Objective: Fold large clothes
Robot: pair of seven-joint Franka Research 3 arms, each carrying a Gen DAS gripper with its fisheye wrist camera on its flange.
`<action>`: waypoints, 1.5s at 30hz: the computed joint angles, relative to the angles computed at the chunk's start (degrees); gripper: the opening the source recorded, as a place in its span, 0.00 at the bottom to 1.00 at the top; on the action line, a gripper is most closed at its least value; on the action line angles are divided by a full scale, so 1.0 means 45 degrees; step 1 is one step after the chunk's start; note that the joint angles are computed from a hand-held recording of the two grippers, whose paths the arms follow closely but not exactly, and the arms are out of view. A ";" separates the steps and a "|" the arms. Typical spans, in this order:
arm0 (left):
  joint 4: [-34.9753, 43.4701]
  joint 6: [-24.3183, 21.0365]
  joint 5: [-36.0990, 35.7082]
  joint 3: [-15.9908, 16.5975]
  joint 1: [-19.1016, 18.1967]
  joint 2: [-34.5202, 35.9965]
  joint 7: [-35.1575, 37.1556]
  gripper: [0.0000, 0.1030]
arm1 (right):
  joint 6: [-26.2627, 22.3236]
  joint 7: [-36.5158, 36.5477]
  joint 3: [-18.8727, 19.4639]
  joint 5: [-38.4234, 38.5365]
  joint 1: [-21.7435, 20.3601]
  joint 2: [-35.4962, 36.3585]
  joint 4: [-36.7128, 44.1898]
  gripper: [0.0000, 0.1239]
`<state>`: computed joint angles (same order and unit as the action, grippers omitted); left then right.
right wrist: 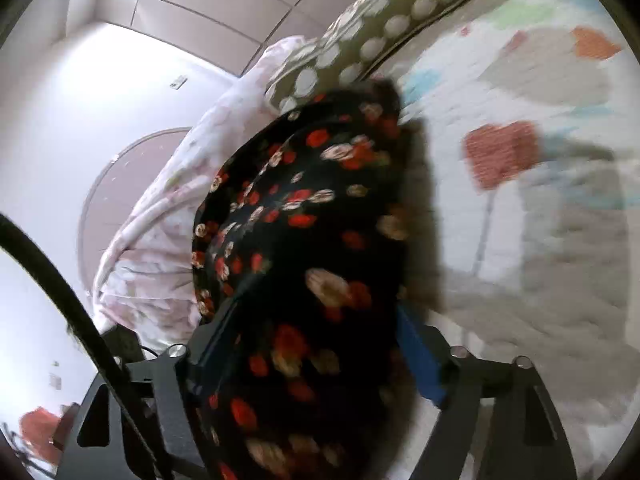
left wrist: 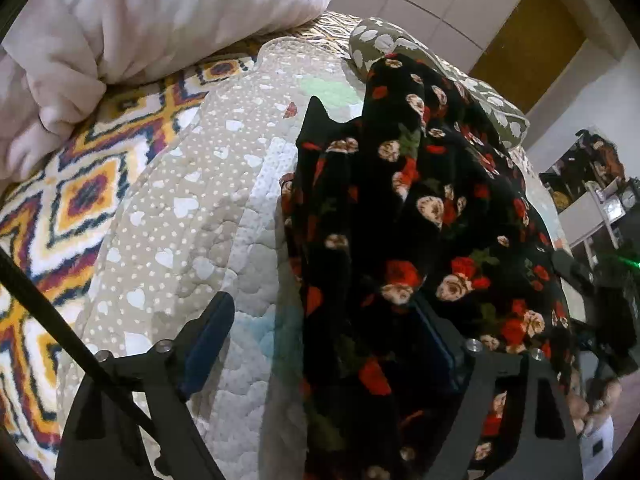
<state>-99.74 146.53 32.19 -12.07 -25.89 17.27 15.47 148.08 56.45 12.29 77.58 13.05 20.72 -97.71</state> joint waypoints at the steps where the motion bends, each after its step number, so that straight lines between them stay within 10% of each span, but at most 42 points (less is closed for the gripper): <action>1: -0.0070 0.0129 0.0028 0.0014 0.0001 -0.0028 -0.0074 0.84 | 0.0108 0.0049 0.0014 -0.0121 0.0109 0.0205 0.0251 0.77; 6: 0.0034 0.0339 0.0170 0.0076 -0.0194 0.0061 -0.0970 0.82 | 0.0104 0.1719 0.0063 -0.2186 0.0331 0.0967 0.1195 0.47; 10: 0.1784 -0.0520 0.0143 -0.0208 -0.0643 0.0932 -0.0047 0.61 | -0.0098 0.0727 0.0261 -0.1628 -0.0163 0.0157 0.0527 0.36; 17: 0.4130 -0.0583 -0.1030 -0.0349 -0.1169 0.2540 0.1805 0.62 | 0.0402 -0.0585 -0.0430 0.0223 -0.0551 -0.1333 -0.1056 0.35; 22: 0.3307 0.0127 -0.1694 -0.0075 -0.1148 0.2367 0.1197 0.76 | 0.0525 0.1473 -0.1071 -0.2738 -0.0128 -0.1118 -0.1172 0.46; 32: 0.0324 -0.1221 0.1175 0.0180 -0.1753 -0.1004 -0.1920 0.75 | 0.4671 0.2201 -0.1050 -0.5626 0.0832 -0.3745 -0.3314 0.47; 37: -0.0446 -0.3567 0.3518 -0.0638 -0.2053 -0.2293 -0.3391 0.76 | 0.3193 0.2009 -0.0922 -0.6507 0.1429 -0.3821 -0.2910 0.12; 45: -0.1365 -0.6694 0.5842 -0.2103 -0.2157 -0.3733 -0.4924 0.90 | 0.0569 0.2273 -0.0174 -0.6047 0.1917 -0.1834 -0.1377 0.11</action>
